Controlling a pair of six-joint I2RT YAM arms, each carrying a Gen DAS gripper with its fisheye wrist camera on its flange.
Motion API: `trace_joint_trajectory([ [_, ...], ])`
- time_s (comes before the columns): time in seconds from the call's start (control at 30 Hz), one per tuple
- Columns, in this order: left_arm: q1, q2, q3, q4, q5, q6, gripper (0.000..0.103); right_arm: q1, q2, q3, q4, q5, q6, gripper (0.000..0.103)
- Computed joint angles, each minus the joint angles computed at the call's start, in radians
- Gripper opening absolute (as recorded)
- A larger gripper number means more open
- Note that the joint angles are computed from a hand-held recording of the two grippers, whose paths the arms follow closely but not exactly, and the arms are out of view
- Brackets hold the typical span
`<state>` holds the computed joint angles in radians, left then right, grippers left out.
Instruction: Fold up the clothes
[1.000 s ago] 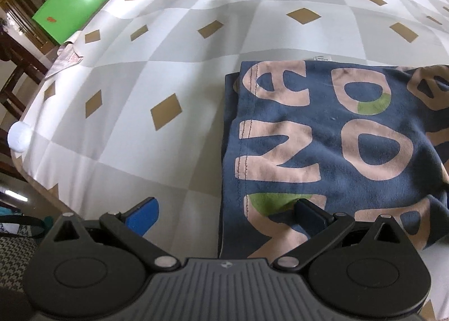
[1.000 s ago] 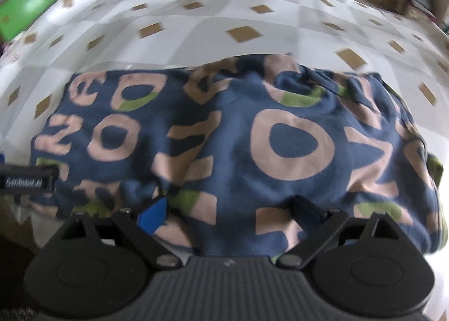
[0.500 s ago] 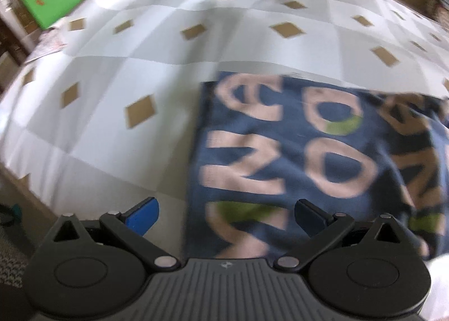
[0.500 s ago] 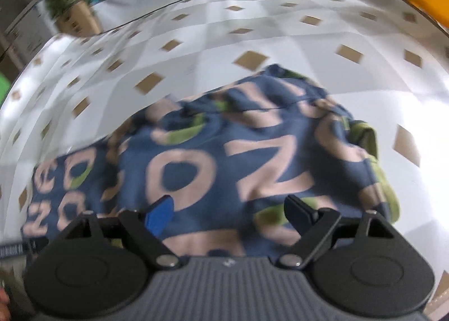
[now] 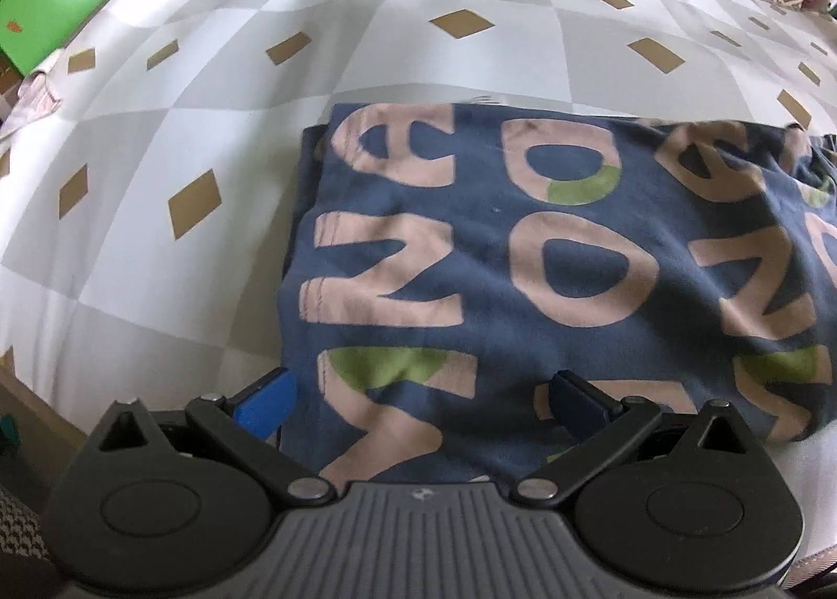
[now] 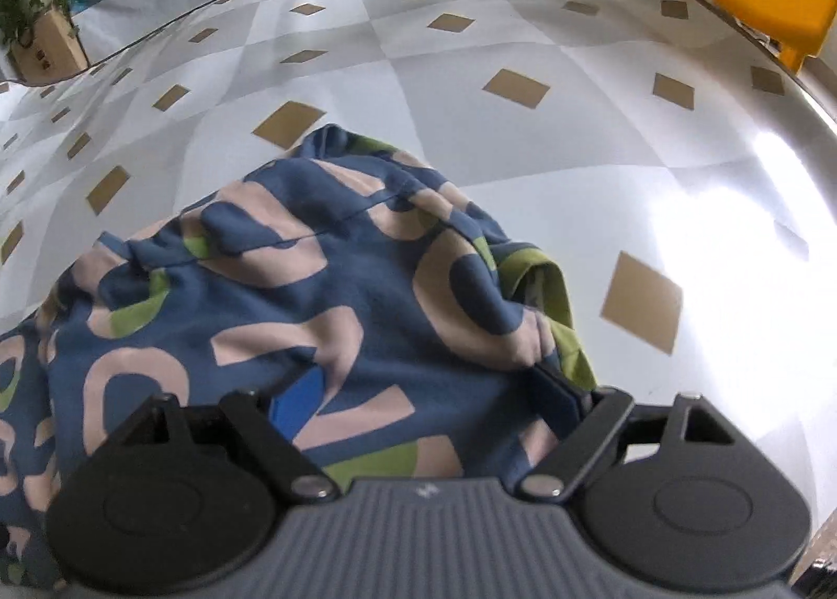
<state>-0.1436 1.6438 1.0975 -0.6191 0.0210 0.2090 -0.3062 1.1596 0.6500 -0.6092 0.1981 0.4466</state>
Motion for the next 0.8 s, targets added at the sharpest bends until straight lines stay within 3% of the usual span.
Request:
trace_joint_trajectory([
  [0.27,0.019,0.006,0.004,-0.006,-0.005,0.018,0.103,0.067,-0.007,0.034,-0.073,0.088,0.066,0.084],
  [0.4,0.027,0.033,0.07,-0.098,0.011,-0.007,0.103,0.149,-0.089,0.056,-0.143,0.1,0.123,0.083],
  [0.6,0.034,-0.025,0.124,-0.139,0.035,0.007,0.103,0.399,-0.148,0.09,-0.199,0.128,0.169,0.084],
  [0.8,0.095,0.054,0.331,-0.315,0.139,0.03,0.103,0.649,-0.155,0.108,-0.182,0.171,0.234,0.084],
])
